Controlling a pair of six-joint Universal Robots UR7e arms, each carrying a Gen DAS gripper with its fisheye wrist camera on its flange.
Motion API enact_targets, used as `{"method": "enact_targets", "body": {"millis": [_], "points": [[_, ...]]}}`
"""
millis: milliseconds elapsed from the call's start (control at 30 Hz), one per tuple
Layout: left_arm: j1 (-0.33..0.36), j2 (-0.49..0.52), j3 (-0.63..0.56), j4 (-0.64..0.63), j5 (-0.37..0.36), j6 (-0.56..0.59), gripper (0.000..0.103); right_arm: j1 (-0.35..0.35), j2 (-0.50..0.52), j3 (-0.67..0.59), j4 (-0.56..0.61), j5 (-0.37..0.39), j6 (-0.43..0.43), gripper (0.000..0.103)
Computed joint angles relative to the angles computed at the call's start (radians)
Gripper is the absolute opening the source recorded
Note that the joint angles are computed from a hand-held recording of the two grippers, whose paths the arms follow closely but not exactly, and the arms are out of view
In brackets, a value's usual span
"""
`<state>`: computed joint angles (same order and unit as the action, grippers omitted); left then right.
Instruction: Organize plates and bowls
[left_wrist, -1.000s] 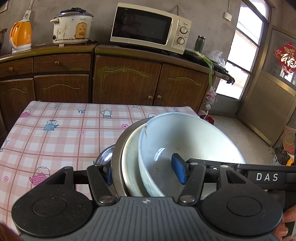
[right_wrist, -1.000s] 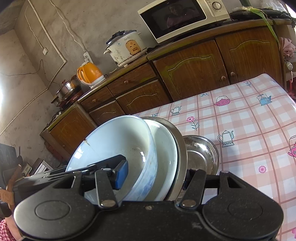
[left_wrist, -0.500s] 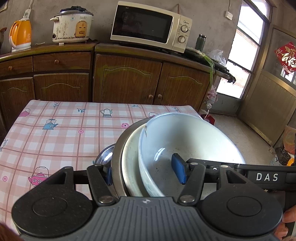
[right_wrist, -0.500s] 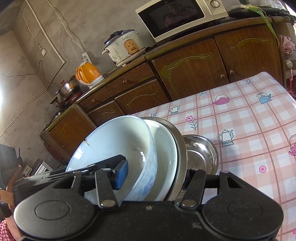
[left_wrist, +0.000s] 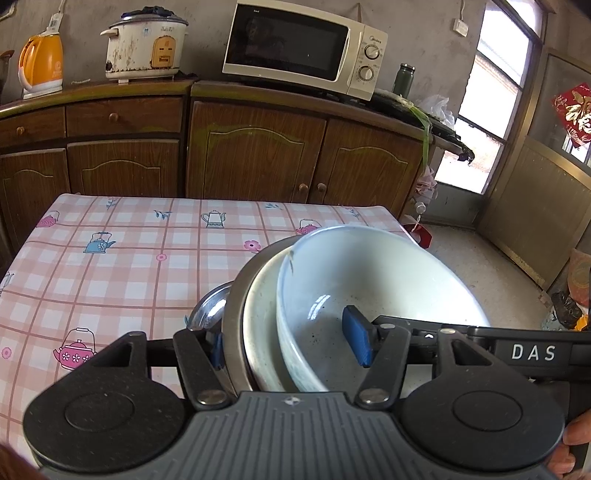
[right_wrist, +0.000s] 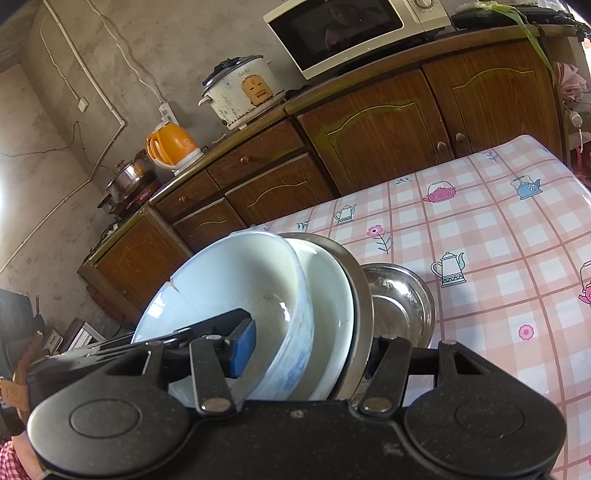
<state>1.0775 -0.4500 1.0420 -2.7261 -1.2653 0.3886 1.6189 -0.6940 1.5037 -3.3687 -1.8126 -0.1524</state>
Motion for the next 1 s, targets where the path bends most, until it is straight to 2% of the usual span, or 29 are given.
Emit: {"method": "enact_targets", "body": {"millis": [1000], "points": [[0.009,0.040,-0.069,0.053,0.015,-0.012,0.060,-0.019,0.022,-0.036,0.035,0.011,0.021,0.067]]}}
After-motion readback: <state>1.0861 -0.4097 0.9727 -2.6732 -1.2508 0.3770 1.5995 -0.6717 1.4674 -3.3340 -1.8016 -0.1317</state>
